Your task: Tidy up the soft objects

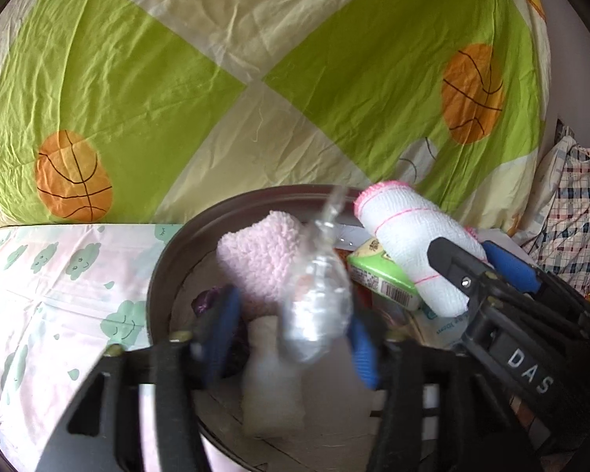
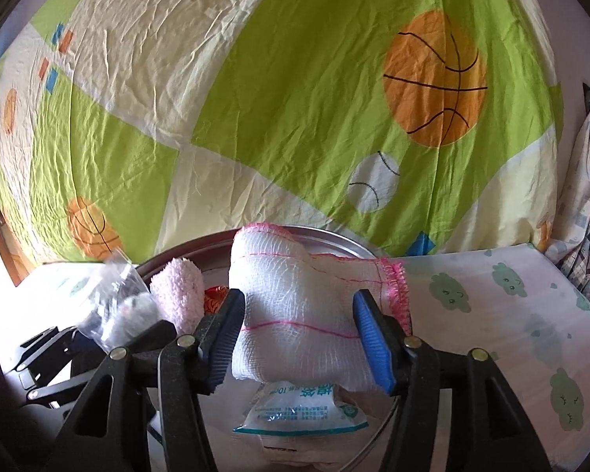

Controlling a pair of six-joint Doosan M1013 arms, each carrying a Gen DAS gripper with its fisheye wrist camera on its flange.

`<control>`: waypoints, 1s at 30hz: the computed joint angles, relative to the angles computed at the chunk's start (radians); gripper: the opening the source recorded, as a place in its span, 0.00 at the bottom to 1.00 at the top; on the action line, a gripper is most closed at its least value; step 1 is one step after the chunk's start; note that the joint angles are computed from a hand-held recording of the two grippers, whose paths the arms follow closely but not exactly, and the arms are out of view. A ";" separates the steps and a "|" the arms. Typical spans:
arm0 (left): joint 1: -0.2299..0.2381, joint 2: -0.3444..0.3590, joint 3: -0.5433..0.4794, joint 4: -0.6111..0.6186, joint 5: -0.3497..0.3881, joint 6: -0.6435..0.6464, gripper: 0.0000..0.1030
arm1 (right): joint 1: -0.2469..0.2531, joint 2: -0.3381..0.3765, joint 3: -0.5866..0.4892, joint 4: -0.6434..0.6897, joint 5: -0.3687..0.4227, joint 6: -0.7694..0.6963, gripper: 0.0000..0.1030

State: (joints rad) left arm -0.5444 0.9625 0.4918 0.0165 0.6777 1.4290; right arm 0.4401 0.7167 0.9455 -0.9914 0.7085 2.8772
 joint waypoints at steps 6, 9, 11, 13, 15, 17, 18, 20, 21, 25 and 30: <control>0.017 -0.078 0.159 -0.037 -0.198 0.011 0.99 | 0.015 -0.038 0.073 -0.234 0.024 0.306 0.73; 0.020 -0.096 0.197 -0.004 -0.243 -0.026 0.99 | 0.024 -0.054 0.103 -0.327 0.056 0.427 0.73; 0.026 -0.100 0.205 -0.057 -0.249 0.016 0.99 | 0.033 -0.055 0.106 -0.370 0.105 0.464 0.73; 0.029 -0.104 0.212 -0.068 -0.251 0.024 0.99 | 0.043 -0.054 0.107 -0.404 0.157 0.479 0.73; 0.027 -0.109 0.222 0.001 -0.257 -0.033 0.99 | 0.052 -0.054 0.110 -0.432 0.201 0.497 0.73; 0.021 -0.115 0.233 0.160 -0.257 -0.163 0.99 | 0.059 -0.051 0.108 -0.449 0.240 0.502 0.73; 0.017 -0.118 0.237 0.278 -0.247 -0.257 0.99 | 0.062 -0.049 0.105 -0.454 0.266 0.500 0.73; 0.014 -0.128 0.259 0.417 -0.255 -0.368 0.99 | 0.068 -0.047 0.106 -0.478 0.293 0.514 0.74; 0.016 -0.134 0.271 0.443 -0.262 -0.391 0.99 | 0.071 -0.047 0.106 -0.490 0.302 0.521 0.75; 0.021 -0.169 0.336 0.538 -0.305 -0.463 0.99 | 0.088 -0.041 0.107 -0.551 0.359 0.530 0.87; 0.028 -0.194 0.386 0.574 -0.312 -0.488 1.00 | 0.101 -0.024 0.079 -0.538 0.387 0.464 0.89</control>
State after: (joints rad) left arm -0.5167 0.7687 0.8774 0.5904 0.3660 0.9413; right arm 0.5414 0.6932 1.0245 -1.5291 1.0955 3.3407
